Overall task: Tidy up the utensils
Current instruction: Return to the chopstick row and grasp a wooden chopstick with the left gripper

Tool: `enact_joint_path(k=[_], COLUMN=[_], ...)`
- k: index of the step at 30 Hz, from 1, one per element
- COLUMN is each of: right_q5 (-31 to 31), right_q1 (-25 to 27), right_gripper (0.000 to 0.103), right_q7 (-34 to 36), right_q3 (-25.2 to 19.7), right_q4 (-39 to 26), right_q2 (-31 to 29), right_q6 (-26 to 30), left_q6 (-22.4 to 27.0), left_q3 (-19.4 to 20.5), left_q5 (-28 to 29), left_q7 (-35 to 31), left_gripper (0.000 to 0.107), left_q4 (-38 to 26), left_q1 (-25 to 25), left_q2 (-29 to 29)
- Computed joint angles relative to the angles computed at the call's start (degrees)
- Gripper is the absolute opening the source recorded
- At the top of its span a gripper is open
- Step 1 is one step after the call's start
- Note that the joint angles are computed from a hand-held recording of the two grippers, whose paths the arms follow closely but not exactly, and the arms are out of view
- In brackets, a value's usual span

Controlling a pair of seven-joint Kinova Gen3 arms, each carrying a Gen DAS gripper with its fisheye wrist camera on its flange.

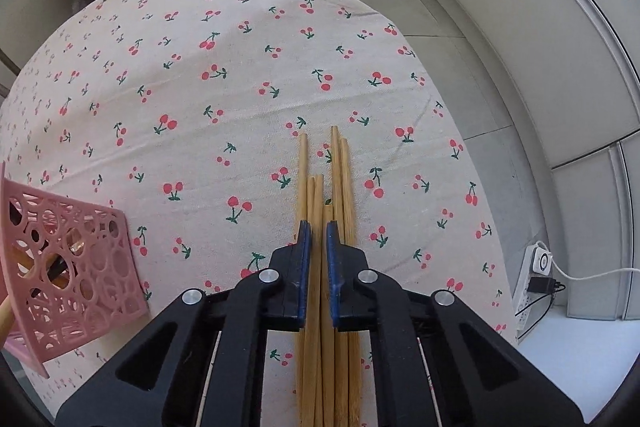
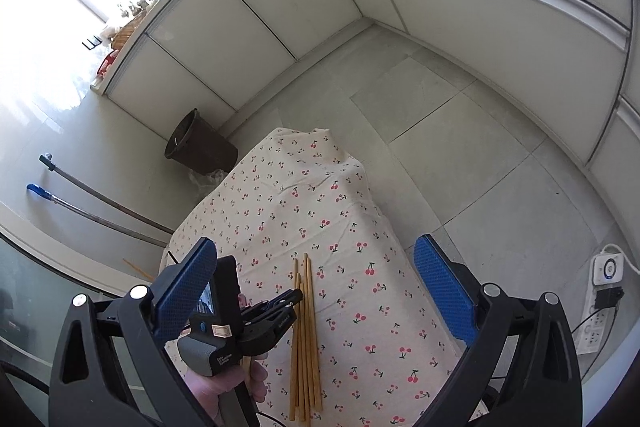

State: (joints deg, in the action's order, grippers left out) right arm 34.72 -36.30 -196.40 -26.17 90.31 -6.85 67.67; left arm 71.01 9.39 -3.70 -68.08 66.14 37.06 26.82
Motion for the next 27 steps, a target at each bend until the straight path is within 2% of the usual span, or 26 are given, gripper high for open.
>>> enact_joint_path(k=[3, 9, 12, 16, 20, 23, 27], right_q5=[-0.1, -1.2, -2.2, -2.8, -4.0, -4.7, -7.1], right_q1=[0.0, 0.3, 0.6, 1.0, 1.3, 1.4, 1.5], right_gripper=[0.096, 0.096, 0.096, 0.096, 0.096, 0.096, 0.096], right_q7=[0.4, 1.0, 1.3, 1.5, 2.5, 3.5, 6.0], right_q3=[0.1, 0.7, 1.1, 1.0, 1.3, 1.7, 3.1], right_q4=[0.1, 0.3, 0.5, 0.8, 0.8, 0.7, 0.6], right_q2=[0.0, 0.0, -0.1, -0.3, 0.0, 0.3, 1.4], right_q6=[0.0, -0.6, -1.4, -1.7, -2.2, -2.1, -1.9], left_q6=[0.7, 0.7, -0.6, -1.1, 1.8, 2.2, -0.9], left_q3=[-0.7, -0.8, -1.3, -2.6, -3.4, -3.3, 4.6], left_q5=[-2.4, -3.2, -4.4, -9.0, -13.6, -11.1, -2.7], left_q7=[1.0, 1.8, 2.9, 6.4, 8.4, 7.4, 6.8], left_gripper=[0.009, 0.009, 0.004, 0.004, 0.004, 0.004, 0.005], left_q4=[-1.2, -1.9, -0.8, -0.3, -2.4, -2.2, -0.4], left_q1=[1.6, 2.4, 3.1, 5.4, 7.5, 6.6, -2.5], left_q2=[0.6, 1.3, 0.6, -0.4, 1.3, 2.4, 1.4])
